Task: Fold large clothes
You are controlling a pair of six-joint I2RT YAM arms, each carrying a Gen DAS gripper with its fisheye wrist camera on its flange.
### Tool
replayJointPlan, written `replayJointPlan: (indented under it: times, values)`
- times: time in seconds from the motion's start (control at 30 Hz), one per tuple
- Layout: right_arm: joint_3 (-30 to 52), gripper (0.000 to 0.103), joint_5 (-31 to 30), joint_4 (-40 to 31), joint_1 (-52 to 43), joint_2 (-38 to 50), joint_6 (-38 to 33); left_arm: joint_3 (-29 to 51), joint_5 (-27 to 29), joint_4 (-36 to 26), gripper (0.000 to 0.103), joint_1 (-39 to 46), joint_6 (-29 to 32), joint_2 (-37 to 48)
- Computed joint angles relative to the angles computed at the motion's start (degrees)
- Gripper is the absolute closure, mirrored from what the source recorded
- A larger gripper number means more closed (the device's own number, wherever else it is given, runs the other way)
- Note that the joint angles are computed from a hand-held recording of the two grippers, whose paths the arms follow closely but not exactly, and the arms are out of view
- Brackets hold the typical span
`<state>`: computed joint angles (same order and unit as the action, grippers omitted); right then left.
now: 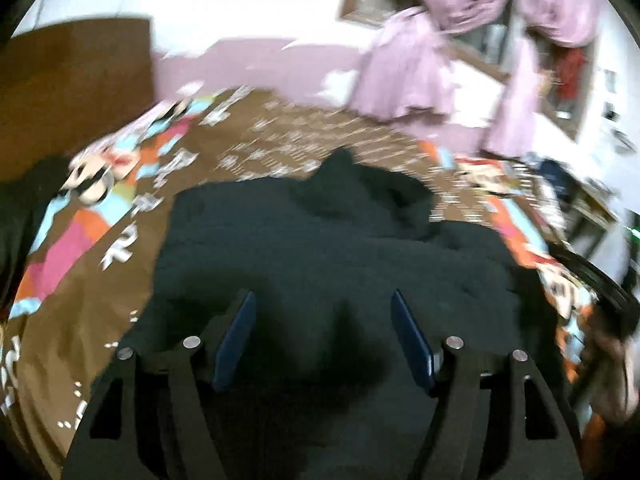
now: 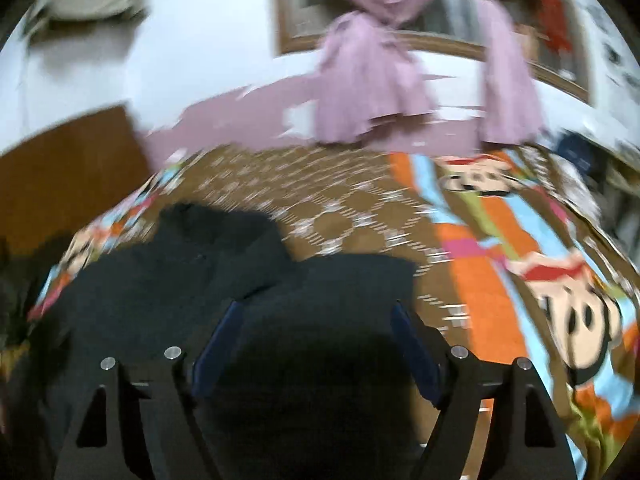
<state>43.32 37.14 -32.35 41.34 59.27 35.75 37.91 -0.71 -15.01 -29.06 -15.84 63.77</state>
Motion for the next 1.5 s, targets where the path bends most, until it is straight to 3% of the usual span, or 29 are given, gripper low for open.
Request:
replayJointPlan:
  times: [0.1, 0.2, 0.3, 0.4, 0.9, 1.1, 1.23, 1.37, 1.43, 1.5]
  values:
    - [-1.07, 0.027, -8.14, 4.9, 0.2, 5.82, -3.6, 4.19, 2.32, -1.26, 0.039, 4.35, -1.16, 8.25]
    - [-2.67, 0.022, -6.26, 8.08, 3.2, 10.31, -5.57, 3.15, 2.11, -0.72, 0.039, 5.04, 1.49, 10.98]
    - [-3.37, 0.021, -5.91, 9.61, 4.52, 16.23, -8.08, -0.66, -5.78, 3.12, 0.036, 0.51, 6.63, 12.42]
    - [-3.16, 0.021, -7.86, 10.08, 3.91, 19.59, -7.58, -5.87, -9.89, 7.95, 0.035, -2.36, 7.45, 10.84]
    - [-6.32, 0.019, -9.76, 14.31, 2.68, 19.0, -9.35, -8.61, -14.16, 15.38, 0.033, -4.04, 11.23, 16.08]
    - [-7.21, 0.015, -11.17, 15.71, 1.99, 17.63, -10.15, -10.4, -10.59, 16.96, 0.025, -2.33, 11.59, 13.24]
    - [-8.15, 0.015, -16.27, 15.79, -1.13, 11.82, -12.53, -10.01, -9.74, 15.68, 0.024, -2.31, 11.25, 12.14]
    - [-7.52, 0.014, -17.52, 15.83, -5.29, 3.45, -12.46, -8.88, -0.76, 10.08, 0.023, 2.59, 10.54, 7.03]
    - [-5.46, 0.011, -18.22, 16.25, -8.47, 2.69, -11.34, -7.52, 6.37, 6.34, 0.023, 7.2, 10.46, 3.68]
    - [-2.38, 0.011, -18.66, 16.12, -11.35, 4.75, -10.31, -5.56, 8.15, 4.17, 0.023, 9.02, 10.28, 2.27]
